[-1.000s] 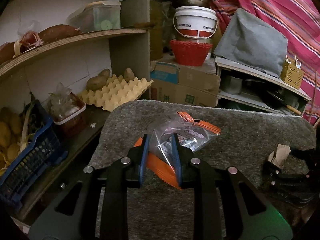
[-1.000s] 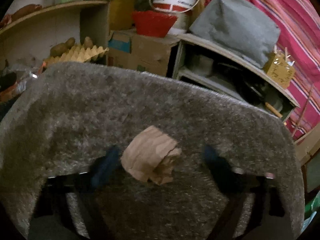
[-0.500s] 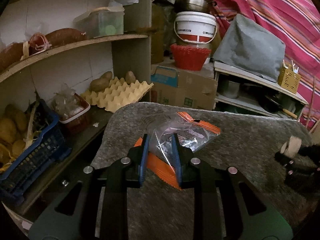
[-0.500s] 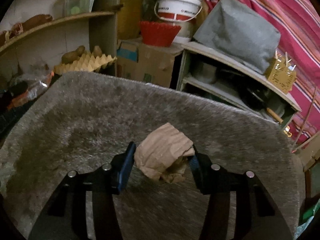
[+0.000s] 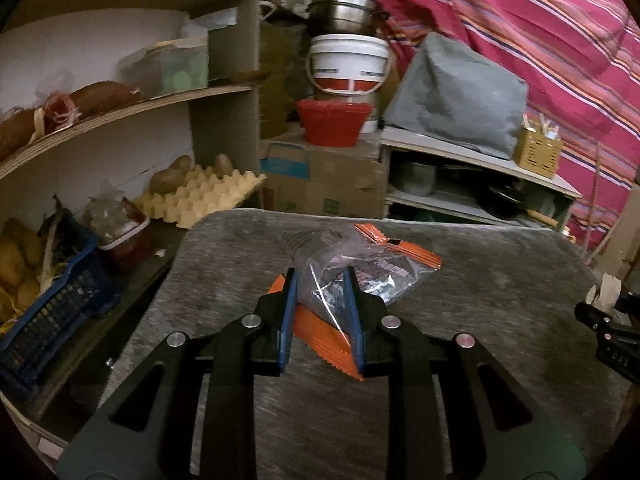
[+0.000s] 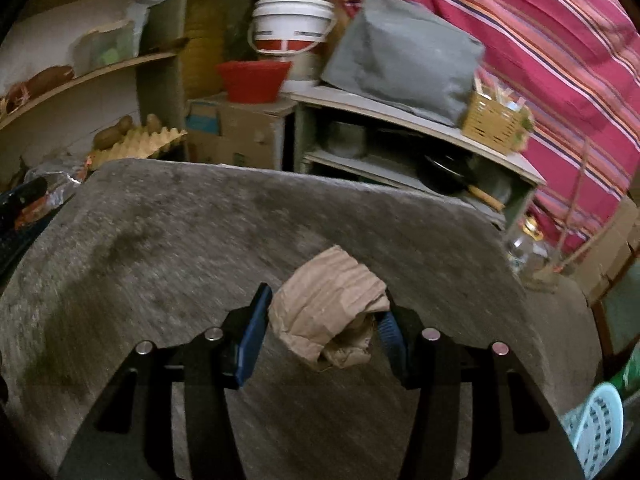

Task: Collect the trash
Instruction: 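Carry the clear bag and beige paper over the basket with both grippers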

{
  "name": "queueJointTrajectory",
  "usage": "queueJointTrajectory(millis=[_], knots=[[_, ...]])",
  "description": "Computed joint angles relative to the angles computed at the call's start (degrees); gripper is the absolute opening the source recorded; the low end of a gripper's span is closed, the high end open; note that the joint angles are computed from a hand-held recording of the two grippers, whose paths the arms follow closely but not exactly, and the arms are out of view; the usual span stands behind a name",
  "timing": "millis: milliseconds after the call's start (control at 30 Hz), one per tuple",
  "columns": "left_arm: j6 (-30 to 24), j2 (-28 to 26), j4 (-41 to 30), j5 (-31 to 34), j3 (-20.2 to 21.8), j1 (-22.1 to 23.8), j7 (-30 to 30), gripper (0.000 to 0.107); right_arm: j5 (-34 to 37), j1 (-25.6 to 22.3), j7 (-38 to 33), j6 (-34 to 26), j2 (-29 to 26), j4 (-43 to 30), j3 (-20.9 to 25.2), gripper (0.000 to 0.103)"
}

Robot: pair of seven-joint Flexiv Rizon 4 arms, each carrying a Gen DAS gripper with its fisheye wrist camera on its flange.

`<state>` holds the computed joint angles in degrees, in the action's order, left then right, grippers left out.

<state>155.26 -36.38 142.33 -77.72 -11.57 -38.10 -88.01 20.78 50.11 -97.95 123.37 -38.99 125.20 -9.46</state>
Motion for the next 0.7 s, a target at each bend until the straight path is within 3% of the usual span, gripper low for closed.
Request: queueJointTrajectory(millis=[267,433,700], knots=[[1.5,-1.6,-6.5,-1.8,-3.2,-3.9,6.5,0.022,-0.6,-10.2,1.2,7.7,1.3,8.4,5.0,0.052],[2.7,-4.7,-14.6,-5.0,-5.6,-5.6,15.3,0.022,-1.6,-15.5,1.2,11.1,2.1,12.4,6.8,0.052],[3.5,-8.5,-25.6,-3.4,-8.2,-6.7,23.3,0.022,-9.1,-27.8,3.9,14.6,2.4,15.7,10.1,0.052]])
